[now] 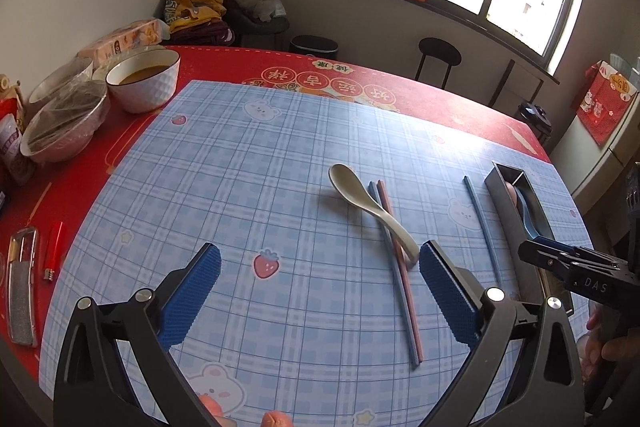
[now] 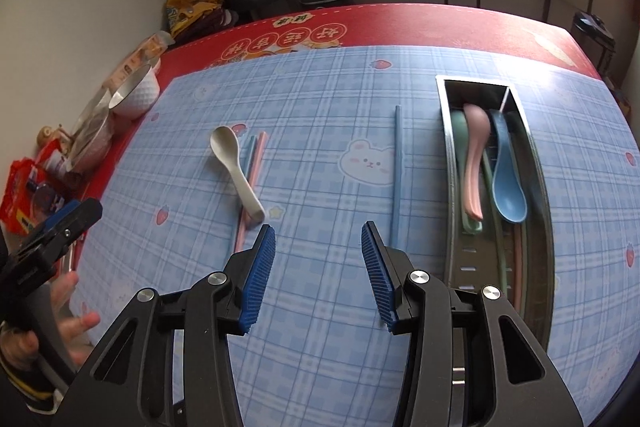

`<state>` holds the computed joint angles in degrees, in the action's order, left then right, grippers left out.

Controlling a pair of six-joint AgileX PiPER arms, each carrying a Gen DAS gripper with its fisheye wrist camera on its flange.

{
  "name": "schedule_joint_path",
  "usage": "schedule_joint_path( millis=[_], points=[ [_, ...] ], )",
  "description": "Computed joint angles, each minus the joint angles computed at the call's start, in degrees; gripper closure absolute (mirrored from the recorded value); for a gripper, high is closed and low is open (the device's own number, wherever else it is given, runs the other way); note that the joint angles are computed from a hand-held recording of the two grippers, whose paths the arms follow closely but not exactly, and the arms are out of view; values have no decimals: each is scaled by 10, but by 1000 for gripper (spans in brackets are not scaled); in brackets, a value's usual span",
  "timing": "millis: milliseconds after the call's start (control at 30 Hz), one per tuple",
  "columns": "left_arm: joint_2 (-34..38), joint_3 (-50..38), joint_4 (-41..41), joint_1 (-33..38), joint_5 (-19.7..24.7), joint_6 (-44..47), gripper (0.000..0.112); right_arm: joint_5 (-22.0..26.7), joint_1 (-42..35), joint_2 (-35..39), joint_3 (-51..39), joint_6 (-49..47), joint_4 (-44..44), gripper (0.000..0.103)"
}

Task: Organize utensils
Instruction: 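Move the right gripper over the white spoon handle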

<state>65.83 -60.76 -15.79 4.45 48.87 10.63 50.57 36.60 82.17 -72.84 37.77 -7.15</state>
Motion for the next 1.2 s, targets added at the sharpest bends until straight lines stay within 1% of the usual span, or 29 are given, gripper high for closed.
schedule_joint_path(
  millis=[100, 167, 233, 367, 433, 500, 633, 700, 833, 967, 1200],
  points=[
    [16, -1, -21, 31, 0, 33, 15, -17, 4, 55, -39, -40, 3, 59],
    [26, 0, -36, 50, 1, 56, 15, -30, 1, 98, -71, -75, 22, 59],
    [33, 1, -47, 63, -1, 77, 15, -34, 2, 145, -109, -103, 32, 59],
    [51, 0, -55, 85, 1, 111, 15, -22, 7, 234, -196, -156, 57, 60],
    [59, 0, -58, 94, 3, 125, 15, -14, 3, 268, -231, -181, 84, 60],
    [67, -3, -67, 105, 11, 144, 15, -6, 2, 292, -256, -188, 92, 60],
    [85, -9, -76, 126, 20, 158, 15, 4, -1, 323, -286, -193, 101, 60],
    [91, -11, -81, 135, 19, 162, 15, 9, 0, 333, -297, -190, 100, 64],
    [98, -11, -102, 146, 22, 183, 15, 14, 4, 345, -308, -183, 89, 67],
    [101, -9, -98, 136, 21, 177, 15, 26, 13, 356, -325, -173, 67, 76],
    [101, -8, -101, 136, 25, 173, 15, 23, 9, 347, -314, -168, 67, 85]
  ],
)
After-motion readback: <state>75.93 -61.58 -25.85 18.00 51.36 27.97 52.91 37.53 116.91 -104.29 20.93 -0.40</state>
